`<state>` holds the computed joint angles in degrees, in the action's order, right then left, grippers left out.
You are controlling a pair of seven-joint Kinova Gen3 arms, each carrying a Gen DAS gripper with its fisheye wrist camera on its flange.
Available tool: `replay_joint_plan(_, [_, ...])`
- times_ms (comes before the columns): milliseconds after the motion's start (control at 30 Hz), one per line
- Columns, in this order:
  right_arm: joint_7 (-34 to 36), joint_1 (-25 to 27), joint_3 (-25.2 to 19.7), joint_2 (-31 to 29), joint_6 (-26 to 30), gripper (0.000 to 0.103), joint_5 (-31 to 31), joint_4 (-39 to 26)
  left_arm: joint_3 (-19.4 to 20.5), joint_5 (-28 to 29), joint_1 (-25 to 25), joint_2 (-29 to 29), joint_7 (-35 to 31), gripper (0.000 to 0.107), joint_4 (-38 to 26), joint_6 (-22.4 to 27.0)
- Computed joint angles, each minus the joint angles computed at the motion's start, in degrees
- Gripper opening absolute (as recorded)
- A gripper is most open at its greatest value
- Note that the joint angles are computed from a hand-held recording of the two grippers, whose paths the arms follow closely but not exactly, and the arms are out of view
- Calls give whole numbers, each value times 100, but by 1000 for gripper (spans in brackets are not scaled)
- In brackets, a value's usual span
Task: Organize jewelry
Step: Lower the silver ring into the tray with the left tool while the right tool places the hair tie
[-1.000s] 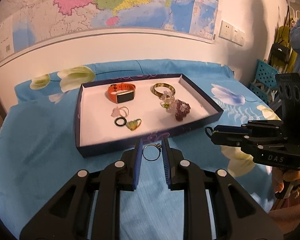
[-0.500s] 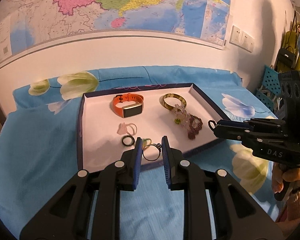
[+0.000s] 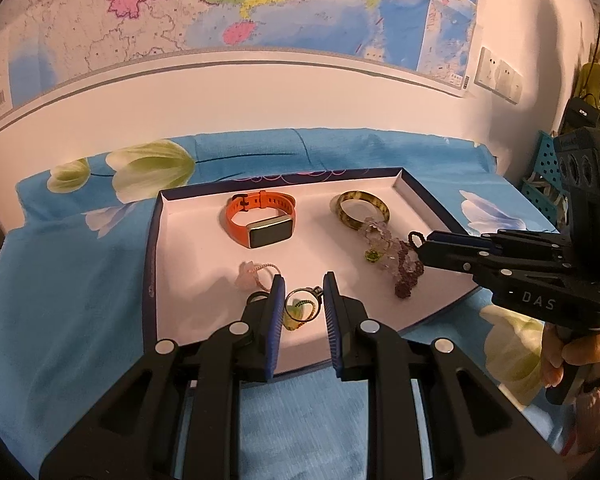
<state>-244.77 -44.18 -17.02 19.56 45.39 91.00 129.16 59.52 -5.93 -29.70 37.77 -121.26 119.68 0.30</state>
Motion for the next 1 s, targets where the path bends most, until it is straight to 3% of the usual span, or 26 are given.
replay_joint_plan(867, [345, 336, 238, 235, -398, 14, -167, -189, -1071, 287, 1041, -47, 61, 21, -466, 98])
replay_joint_plan(1000, [434, 372, 258, 248, -477, 15, -197, -219, -1232, 325, 1183, -58, 96, 25, -537, 150])
